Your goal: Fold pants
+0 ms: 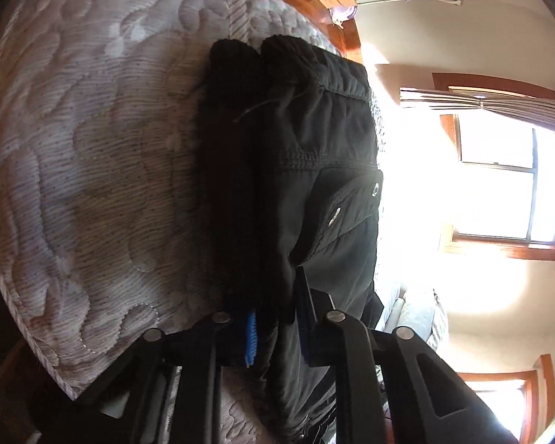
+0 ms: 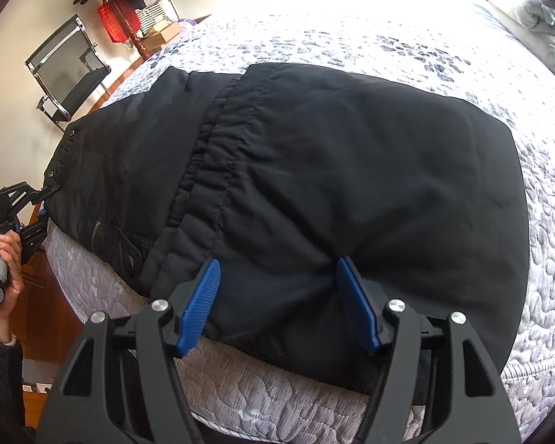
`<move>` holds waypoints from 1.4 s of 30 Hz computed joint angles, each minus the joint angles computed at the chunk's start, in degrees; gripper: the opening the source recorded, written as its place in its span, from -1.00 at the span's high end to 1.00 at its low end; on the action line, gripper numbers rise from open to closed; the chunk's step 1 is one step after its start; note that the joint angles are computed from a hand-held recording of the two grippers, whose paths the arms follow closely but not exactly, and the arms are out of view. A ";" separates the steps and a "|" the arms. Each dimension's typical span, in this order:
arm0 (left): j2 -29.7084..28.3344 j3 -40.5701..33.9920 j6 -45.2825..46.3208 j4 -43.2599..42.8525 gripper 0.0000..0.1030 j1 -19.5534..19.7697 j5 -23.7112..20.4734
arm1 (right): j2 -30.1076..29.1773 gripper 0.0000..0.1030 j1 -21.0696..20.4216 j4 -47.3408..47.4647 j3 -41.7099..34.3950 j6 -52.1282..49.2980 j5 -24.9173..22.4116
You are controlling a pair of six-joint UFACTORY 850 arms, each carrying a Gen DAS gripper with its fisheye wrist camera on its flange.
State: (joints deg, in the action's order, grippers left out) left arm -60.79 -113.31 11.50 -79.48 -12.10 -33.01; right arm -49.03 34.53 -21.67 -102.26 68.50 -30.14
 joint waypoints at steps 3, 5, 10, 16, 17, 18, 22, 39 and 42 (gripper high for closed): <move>2.56 1.18 2.04 4.10 0.77 -0.99 3.43 | -0.06 -0.29 0.11 -0.38 -0.06 0.16 -0.12; 4.01 1.23 5.99 5.05 0.78 -2.13 6.05 | 0.05 -0.29 0.08 -0.35 0.09 0.22 0.04; 5.61 -1.36 15.26 5.41 0.78 -5.40 8.83 | 0.43 -0.29 -0.01 -0.73 0.83 0.81 0.83; 4.36 -8.03 25.80 7.87 0.76 -10.45 7.41 | 1.51 -0.30 -0.44 -0.90 3.02 1.89 3.70; 3.39 -10.09 25.62 10.59 0.74 -11.45 6.85 | 1.78 -0.30 -0.48 -0.98 3.49 2.22 4.23; 2.78 -11.33 25.95 12.74 0.74 -12.43 6.36 | 2.03 -0.30 -0.55 -1.05 3.89 2.51 4.66; 1.39 -13.56 25.49 22.52 0.67 -16.10 4.27 | 3.49 -0.30 -0.72 -2.21 6.00 4.96 6.26; -7.78 -25.97 17.21 45.64 0.29 -20.75 -17.48 | 10.52 -0.38 -2.15 -13.58 16.12 22.31 9.87; -6.56 -24.93 16.21 44.33 -0.07 -19.96 -18.08 | 11.32 -0.38 -2.54 -13.58 16.94 23.13 10.31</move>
State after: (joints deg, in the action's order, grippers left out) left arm -67.35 -138.23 27.71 -35.15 -32.06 -51.09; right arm -37.71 31.98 -35.25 -85.33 91.63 -19.83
